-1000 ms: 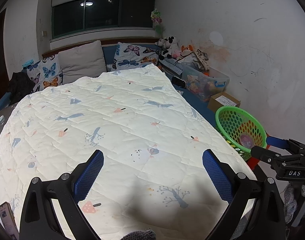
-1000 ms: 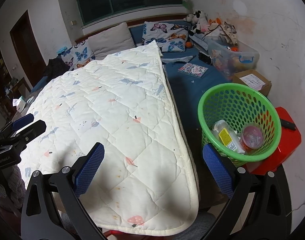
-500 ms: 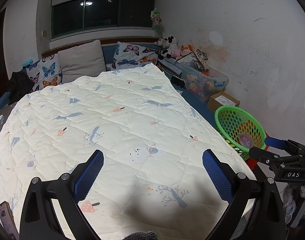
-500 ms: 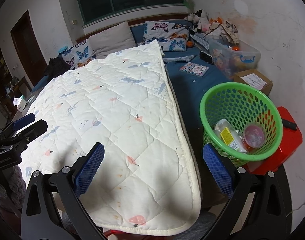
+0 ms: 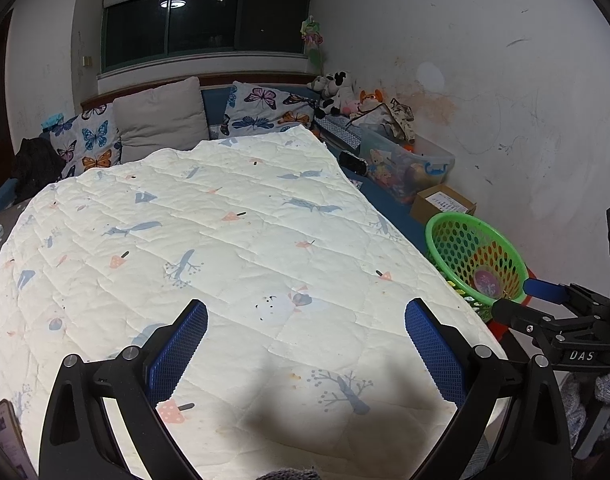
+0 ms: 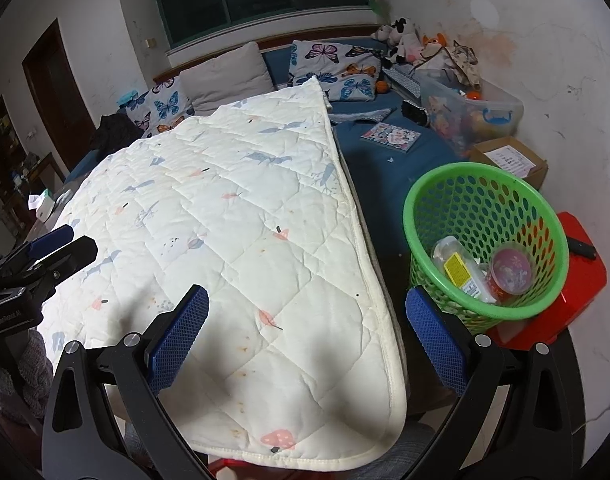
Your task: Collect trash
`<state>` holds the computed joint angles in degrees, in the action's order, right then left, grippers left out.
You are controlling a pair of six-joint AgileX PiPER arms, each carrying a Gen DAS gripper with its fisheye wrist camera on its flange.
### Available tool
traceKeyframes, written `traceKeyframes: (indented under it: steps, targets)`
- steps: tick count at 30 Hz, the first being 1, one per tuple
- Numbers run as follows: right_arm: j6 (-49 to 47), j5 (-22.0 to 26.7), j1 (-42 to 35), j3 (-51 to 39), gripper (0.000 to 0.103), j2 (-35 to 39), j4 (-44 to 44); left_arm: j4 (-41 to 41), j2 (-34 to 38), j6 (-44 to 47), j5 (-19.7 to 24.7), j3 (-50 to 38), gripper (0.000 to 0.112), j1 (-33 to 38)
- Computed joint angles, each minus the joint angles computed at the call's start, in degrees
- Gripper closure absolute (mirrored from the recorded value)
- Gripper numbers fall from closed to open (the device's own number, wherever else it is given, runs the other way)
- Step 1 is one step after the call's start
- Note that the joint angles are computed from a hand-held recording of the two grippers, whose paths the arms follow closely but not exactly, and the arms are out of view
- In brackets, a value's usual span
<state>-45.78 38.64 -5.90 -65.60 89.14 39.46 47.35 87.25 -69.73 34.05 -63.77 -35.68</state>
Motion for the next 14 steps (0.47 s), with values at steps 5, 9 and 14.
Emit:
traceKeyframes:
  steps: [5, 9, 14]
  targets:
    - [0.0, 0.0, 0.0, 0.0, 0.005, 0.0, 0.1, -0.2, 0.1, 0.5, 0.4, -0.4, 0.016, 0.0]
    - [0.0, 0.0, 0.0, 0.0, 0.005, 0.0, 0.1, -0.4, 0.2, 1.2, 0.7, -0.6, 0.016, -0.1]
    - [0.1, 0.0, 0.1, 0.0, 0.005, 0.0, 0.0, -0.8, 0.4, 1.8, 0.9, -0.9, 0.016, -0.2]
